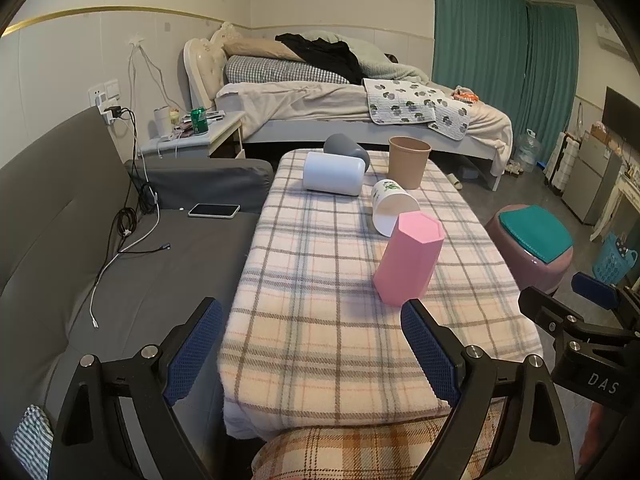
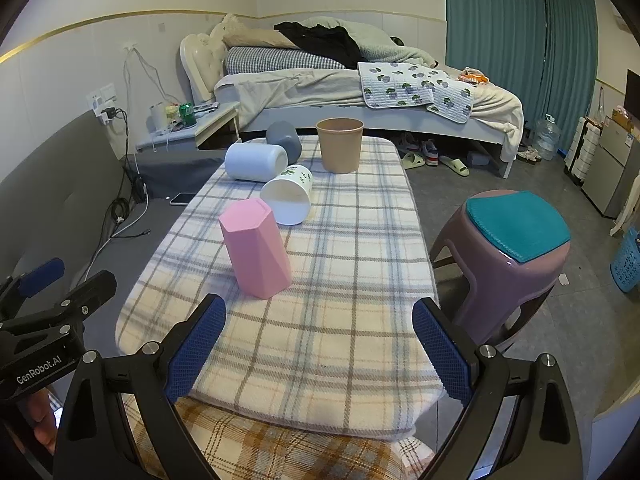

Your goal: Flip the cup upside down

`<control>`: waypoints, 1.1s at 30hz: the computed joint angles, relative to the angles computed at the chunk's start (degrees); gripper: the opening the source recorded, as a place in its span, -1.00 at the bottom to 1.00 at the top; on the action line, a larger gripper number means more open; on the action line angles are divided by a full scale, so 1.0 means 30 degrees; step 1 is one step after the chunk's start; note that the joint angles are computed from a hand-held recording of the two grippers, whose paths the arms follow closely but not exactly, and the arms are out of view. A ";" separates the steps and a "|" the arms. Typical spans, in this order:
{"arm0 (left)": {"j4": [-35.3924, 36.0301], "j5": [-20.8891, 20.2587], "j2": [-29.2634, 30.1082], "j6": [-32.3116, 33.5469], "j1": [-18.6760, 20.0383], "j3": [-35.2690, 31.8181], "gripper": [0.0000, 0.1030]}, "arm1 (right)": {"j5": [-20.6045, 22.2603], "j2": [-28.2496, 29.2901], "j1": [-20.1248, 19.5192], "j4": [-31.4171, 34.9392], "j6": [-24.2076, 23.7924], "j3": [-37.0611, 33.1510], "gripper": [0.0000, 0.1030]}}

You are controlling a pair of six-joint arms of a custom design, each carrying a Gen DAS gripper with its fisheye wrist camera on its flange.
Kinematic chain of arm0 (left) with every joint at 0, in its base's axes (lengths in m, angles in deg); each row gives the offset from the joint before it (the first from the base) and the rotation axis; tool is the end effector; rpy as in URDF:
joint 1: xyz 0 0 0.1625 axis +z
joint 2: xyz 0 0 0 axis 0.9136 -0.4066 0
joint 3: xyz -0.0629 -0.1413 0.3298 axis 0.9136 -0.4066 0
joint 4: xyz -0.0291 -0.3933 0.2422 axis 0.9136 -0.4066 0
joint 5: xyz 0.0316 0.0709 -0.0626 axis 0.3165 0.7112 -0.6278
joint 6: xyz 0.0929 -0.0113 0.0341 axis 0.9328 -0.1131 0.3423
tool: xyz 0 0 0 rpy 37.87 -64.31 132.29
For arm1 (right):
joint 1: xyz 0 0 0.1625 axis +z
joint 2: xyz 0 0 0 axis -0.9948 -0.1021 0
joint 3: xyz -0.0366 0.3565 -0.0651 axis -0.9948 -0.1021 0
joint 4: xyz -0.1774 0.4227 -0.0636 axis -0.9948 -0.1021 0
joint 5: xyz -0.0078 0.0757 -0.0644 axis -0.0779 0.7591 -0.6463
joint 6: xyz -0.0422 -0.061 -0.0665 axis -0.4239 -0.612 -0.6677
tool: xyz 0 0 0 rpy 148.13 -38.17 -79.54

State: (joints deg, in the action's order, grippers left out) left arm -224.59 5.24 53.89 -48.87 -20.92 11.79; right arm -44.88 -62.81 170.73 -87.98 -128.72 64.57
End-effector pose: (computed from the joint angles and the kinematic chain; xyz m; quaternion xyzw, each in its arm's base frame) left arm -0.4305 -0.7526 -0.0098 0.0655 0.8155 -0.4202 0.3925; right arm 0.0585 -0.8011 0.3796 0.2568 -0.8766 0.3054 0.2691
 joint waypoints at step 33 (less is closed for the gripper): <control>0.0202 -0.0009 -0.0008 -0.0224 -0.0025 0.0053 0.82 | -0.0066 -0.0019 0.0006 -0.0059 -0.0026 0.0163 0.84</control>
State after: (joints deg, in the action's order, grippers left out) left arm -223.99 5.21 53.87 -49.55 -20.99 11.95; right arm -45.08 -62.86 170.75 -88.16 -128.80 65.06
